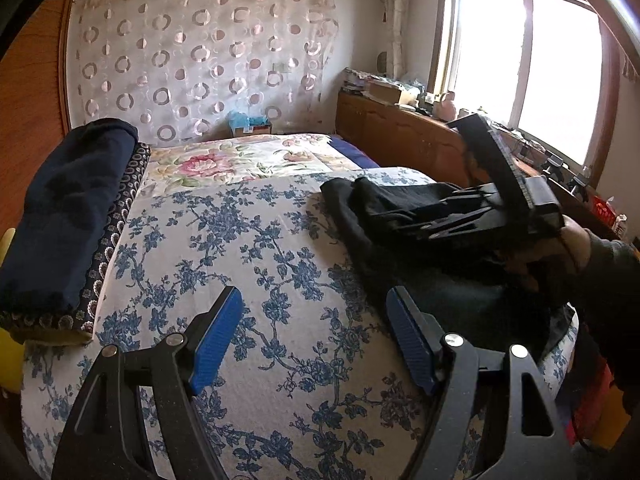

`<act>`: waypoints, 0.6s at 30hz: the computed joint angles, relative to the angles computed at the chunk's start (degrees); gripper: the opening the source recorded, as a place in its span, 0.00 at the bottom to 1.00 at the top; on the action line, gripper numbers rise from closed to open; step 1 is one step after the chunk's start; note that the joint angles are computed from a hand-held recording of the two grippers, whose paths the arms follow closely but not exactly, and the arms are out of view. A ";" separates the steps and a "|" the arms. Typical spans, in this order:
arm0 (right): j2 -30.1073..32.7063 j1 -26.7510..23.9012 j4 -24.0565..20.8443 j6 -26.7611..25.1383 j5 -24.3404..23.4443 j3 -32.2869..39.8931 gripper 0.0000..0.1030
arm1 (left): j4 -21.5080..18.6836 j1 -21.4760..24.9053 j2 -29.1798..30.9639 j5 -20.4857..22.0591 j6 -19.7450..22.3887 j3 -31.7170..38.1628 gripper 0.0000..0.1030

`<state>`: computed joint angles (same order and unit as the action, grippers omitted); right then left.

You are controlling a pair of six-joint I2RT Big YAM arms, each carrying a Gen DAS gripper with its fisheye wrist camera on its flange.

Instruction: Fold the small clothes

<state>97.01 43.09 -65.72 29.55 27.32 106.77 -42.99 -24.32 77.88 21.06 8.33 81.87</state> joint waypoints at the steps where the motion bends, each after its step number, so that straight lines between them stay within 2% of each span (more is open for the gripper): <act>1: 1.14 0.05 -0.83 -0.04 -0.37 1.42 0.50 | -0.06 0.01 -0.04 0.12 0.13 -0.15 0.73; 5: 3.50 -0.38 -2.42 -1.29 -0.64 3.43 0.50 | -0.27 -0.32 -0.11 0.30 0.36 -0.64 0.74; 11: 3.34 -0.65 -0.78 -0.75 -0.35 2.79 0.48 | -0.57 -0.99 -0.37 0.39 0.53 -1.04 0.73; 14: 1.42 -0.04 1.85 -0.31 1.58 -0.13 0.14 | -0.91 -1.42 -0.48 0.51 0.98 -1.16 0.74; 15: 0.36 0.17 3.02 0.15 1.34 -1.38 0.10 | -0.99 -1.56 -0.51 0.47 1.10 -1.20 0.74; 18: -2.43 0.46 5.60 0.71 2.55 -3.87 0.09 | -1.06 -1.81 -0.64 0.53 1.08 -1.34 0.74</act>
<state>94.59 43.55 -60.12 30.26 29.86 102.90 -44.05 -26.13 77.24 21.58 9.41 80.53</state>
